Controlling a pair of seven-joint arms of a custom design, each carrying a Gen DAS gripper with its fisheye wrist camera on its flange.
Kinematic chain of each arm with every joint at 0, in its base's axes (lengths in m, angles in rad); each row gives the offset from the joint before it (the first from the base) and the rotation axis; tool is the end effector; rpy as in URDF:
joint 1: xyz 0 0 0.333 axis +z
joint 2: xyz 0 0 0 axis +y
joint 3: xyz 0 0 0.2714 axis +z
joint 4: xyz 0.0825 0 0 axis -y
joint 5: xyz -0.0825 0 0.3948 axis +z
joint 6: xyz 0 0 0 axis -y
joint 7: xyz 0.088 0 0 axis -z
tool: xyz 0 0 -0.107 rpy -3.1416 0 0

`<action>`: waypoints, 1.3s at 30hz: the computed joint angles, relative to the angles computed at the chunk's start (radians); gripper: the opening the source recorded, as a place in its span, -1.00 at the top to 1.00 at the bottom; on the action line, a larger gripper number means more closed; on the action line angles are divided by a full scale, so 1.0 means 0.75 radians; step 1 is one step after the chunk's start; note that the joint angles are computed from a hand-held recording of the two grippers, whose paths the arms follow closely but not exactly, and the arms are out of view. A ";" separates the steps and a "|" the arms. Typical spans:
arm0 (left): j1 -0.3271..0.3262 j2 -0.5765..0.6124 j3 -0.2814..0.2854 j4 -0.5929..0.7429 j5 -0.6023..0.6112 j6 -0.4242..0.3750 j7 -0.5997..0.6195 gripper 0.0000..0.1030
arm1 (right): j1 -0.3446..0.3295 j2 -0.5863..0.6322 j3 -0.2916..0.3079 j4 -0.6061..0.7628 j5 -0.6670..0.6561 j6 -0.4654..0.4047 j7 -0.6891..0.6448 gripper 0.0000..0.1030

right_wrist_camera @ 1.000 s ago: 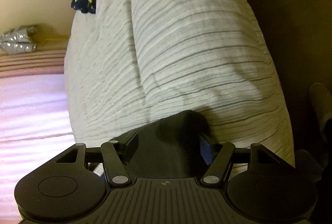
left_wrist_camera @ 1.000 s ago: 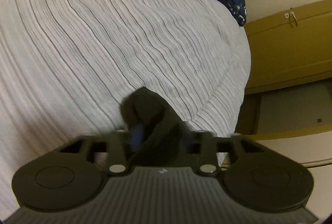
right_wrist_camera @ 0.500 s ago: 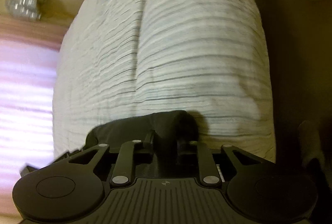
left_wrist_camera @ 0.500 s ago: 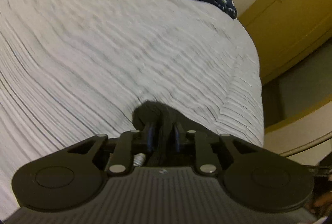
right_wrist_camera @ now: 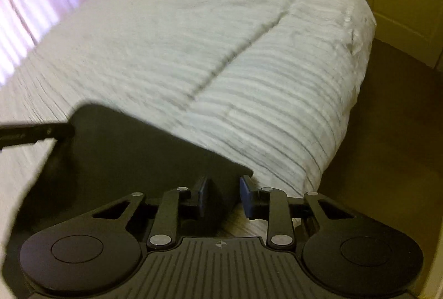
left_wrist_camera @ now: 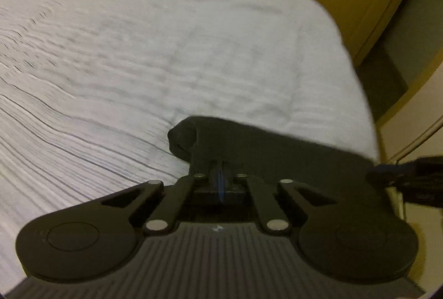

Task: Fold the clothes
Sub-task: 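Fold the trouser bundle over again with both grippers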

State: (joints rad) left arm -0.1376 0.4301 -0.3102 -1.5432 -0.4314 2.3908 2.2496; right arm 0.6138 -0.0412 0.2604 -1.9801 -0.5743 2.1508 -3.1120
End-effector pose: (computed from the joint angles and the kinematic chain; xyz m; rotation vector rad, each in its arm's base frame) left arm 0.6477 -0.2822 0.4178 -1.0888 2.7465 -0.9686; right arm 0.3886 0.4316 0.4620 -1.4207 2.2769 -0.5234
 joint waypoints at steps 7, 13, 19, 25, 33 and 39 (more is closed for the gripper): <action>0.035 -0.140 -0.011 -0.144 -0.074 0.076 0.041 0.96 | 0.001 -0.051 0.001 -0.020 0.008 0.003 -0.043 0.42; 0.057 -0.589 0.081 -0.536 -0.270 0.010 0.012 0.98 | 0.013 -0.157 0.042 -0.071 0.105 0.082 -0.159 0.42; -0.006 -0.839 0.147 -0.878 -0.110 0.031 -0.191 0.95 | 0.037 -0.043 0.053 -0.018 0.227 0.171 -0.403 0.42; -0.063 -0.872 0.182 -0.902 -0.033 0.120 -0.511 0.97 | 0.056 0.056 0.013 0.102 0.277 0.132 -0.637 0.42; -0.071 -1.008 0.170 -1.015 0.120 0.026 -0.858 0.92 | 0.046 0.120 -0.007 0.234 0.515 0.044 -1.060 0.42; -0.053 -1.043 0.134 -0.912 0.285 -0.145 -1.316 0.88 | 0.026 0.310 -0.033 0.502 0.685 -0.071 -1.528 0.42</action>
